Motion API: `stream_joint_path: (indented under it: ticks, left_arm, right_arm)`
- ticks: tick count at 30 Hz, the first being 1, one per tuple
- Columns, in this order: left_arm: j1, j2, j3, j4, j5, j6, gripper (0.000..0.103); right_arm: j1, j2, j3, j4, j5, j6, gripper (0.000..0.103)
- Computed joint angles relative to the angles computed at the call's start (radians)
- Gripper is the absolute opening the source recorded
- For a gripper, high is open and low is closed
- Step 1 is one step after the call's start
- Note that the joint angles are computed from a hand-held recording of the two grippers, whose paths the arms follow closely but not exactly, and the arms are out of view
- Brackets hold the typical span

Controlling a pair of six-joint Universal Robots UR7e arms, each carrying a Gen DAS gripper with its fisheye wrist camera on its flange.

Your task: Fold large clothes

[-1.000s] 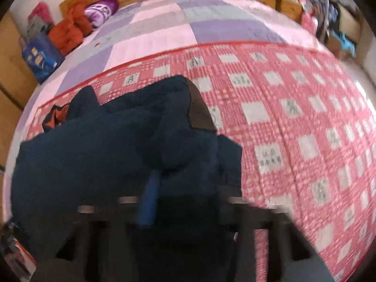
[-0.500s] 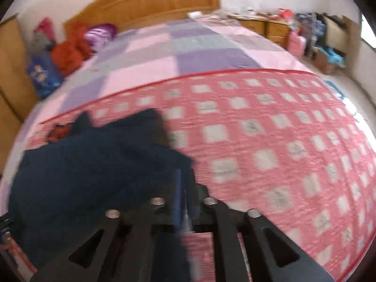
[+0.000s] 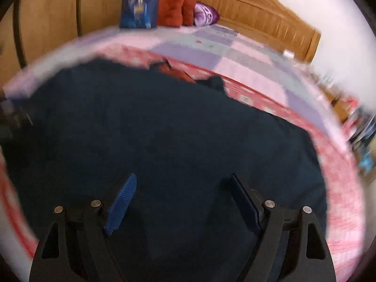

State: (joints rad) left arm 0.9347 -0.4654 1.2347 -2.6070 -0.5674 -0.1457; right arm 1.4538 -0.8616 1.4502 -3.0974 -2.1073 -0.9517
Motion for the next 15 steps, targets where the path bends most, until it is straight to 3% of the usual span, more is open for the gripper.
stream_joint_path:
  ticks: [2,3,5,7,9,12,15]
  left_arm:
    - [0.034,-0.031,0.017,0.102,0.045,-0.071,0.101]
    - [0.060,-0.074,0.050,0.122,0.011,-0.126,0.101]
    - [0.082,-0.140,0.110,0.131,0.020,-0.191,0.101]
    - [0.079,-0.181,0.155,0.123,0.059,-0.191,0.100]
    - [0.057,-0.212,0.201,0.062,0.058,-0.135,0.097]
    - [0.010,-0.220,0.248,-0.074,-0.066,-0.018,0.097]
    - [-0.036,-0.177,0.236,-0.095,-0.230,0.048,0.097]
  right_arm:
    - [-0.064,-0.036,0.008,-0.029,0.010,0.049,0.085]
    - [-0.091,-0.057,-0.001,-0.019,-0.009,0.125,0.085]
    - [-0.127,-0.077,-0.025,-0.084,-0.114,0.156,0.085]
    - [-0.153,-0.122,-0.027,-0.061,-0.163,0.222,0.085]
    - [-0.135,-0.131,-0.009,-0.161,-0.221,0.167,0.084]
    - [-0.093,-0.175,0.113,-0.261,-0.113,0.138,0.084]
    - [-0.042,-0.177,0.216,-0.209,-0.014,0.161,0.084]
